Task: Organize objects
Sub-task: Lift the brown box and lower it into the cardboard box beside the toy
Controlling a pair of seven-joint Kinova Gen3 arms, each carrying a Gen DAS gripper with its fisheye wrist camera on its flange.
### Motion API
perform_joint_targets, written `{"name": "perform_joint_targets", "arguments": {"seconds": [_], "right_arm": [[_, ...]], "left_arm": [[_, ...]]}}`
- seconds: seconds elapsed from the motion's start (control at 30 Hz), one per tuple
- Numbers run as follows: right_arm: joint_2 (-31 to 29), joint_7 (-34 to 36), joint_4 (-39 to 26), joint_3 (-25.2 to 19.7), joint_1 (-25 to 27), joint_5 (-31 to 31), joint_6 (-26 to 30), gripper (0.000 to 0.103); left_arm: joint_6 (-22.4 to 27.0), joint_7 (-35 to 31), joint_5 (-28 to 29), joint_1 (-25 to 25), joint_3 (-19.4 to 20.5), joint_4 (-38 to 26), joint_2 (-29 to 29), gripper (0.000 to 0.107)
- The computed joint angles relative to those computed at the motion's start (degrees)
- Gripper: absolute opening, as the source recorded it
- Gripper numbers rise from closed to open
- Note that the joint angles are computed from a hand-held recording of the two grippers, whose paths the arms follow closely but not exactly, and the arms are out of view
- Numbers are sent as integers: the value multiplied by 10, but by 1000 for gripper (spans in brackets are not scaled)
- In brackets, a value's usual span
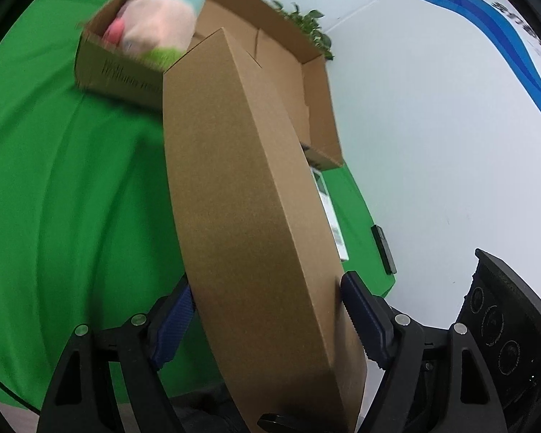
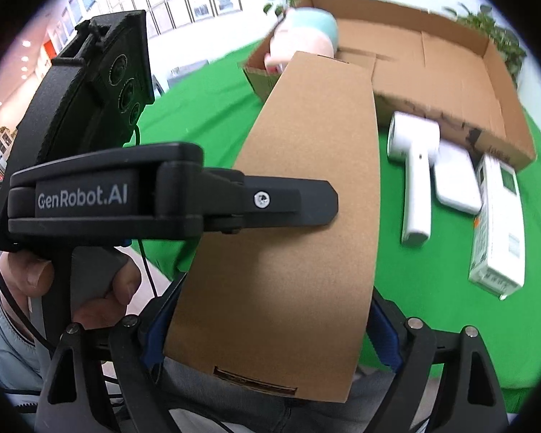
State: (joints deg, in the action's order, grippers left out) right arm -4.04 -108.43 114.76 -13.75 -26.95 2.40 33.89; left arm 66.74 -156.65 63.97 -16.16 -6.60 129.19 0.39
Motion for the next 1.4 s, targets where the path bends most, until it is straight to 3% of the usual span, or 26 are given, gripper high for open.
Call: {"name": "perform_joint_targets", "arguments": {"seconds": [0.23,0.37,0.43,0.53,0.67,0.73,0.8,0.87,1.07,1.4], "right_arm": [[-51,-46,9,-10,19,58,-49,88],[-47,-125,-9,-56,57,142,-70,88],[-42,-126,-20,-71,86,149,-82,87],[-5,-68,-61,-43,109,126,-101,87],[37,26,-106,26,87,61,-106,86],[62,72,-135,33,99,26,-104,85],[94,119,-164,36,117,-7,-105,85],[118,148,-200,63,103,-35,-94,85],[173,192,-281,58,120,-88,-41,85],[249,235,-329,48,138,-142,-5,85]], "left_arm": [[-23,34,11,34,11,-72,-55,75],[-43,50,19,62,19,-126,-57,74],[-52,64,13,73,23,-158,-51,74],[-56,88,3,84,27,-204,-32,74],[-64,138,-19,91,41,-281,12,74],[-86,163,-30,102,61,-318,43,73],[-83,185,-40,102,68,-363,70,74],[-74,219,-59,93,83,-415,99,73],[-70,299,-123,83,115,-511,160,73],[-77,347,-191,65,154,-567,264,73]]}}
